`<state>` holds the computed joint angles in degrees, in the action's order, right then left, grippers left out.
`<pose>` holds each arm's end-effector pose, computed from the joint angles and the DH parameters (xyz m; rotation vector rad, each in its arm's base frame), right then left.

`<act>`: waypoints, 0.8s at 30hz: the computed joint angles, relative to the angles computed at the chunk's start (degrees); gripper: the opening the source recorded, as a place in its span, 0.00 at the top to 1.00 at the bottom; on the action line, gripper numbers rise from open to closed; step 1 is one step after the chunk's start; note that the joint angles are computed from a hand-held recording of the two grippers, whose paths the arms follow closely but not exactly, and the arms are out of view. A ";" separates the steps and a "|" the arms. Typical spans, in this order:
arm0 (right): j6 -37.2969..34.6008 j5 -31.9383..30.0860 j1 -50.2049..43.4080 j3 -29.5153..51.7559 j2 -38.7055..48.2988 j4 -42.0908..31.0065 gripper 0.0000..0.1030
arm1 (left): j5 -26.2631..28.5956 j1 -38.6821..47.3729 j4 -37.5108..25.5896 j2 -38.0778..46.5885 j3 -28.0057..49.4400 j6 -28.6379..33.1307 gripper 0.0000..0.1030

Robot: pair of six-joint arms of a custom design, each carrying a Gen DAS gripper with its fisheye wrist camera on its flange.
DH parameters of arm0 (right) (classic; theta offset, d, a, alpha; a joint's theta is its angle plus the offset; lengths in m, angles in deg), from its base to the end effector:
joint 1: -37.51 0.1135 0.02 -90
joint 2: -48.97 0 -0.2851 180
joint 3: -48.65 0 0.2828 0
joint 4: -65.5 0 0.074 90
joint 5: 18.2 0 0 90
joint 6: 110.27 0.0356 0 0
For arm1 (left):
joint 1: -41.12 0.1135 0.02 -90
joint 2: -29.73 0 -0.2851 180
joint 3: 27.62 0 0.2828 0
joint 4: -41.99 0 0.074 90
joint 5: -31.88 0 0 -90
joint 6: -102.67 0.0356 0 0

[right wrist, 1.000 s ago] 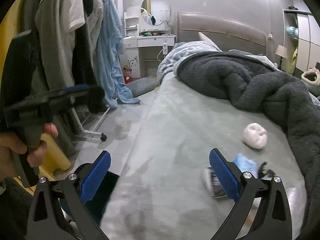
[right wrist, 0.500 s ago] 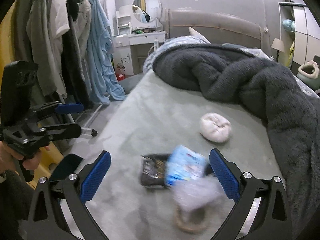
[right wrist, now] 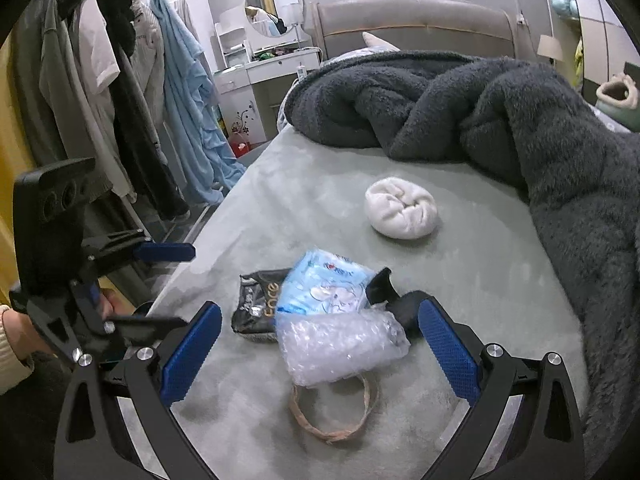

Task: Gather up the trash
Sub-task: 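Move both tools back over the bed toward the remaining trash, then grasp the bubble wrap with the right tool while the left tool grasps the black snack bag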

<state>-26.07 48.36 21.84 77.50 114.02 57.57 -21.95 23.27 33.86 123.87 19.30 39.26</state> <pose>0.2007 -0.0416 0.1307 -0.0032 2.2797 0.2839 0.2706 -0.1092 0.1058 1.1354 2.1320 -0.7253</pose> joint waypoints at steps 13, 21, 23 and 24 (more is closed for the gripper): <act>-1.11 -4.75 -3.45 0.68 4.18 -0.30 0.30 | -2.98 -4.40 3.10 3.67 1.00 -3.36 0.07; -1.81 -3.90 -4.20 0.88 5.66 -1.51 0.35 | -4.31 -5.98 4.47 4.75 1.20 -4.83 0.17; -1.91 -4.46 -4.67 0.79 5.86 -1.16 0.36 | -4.46 -6.22 4.58 4.87 1.23 -4.94 0.19; -1.91 -4.46 -4.67 0.79 5.86 -1.16 0.36 | -4.49 -6.35 4.65 4.94 1.26 -5.00 0.20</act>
<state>-27.99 43.90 17.17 78.28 119.88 56.42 -26.43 16.92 38.50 128.81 20.56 34.26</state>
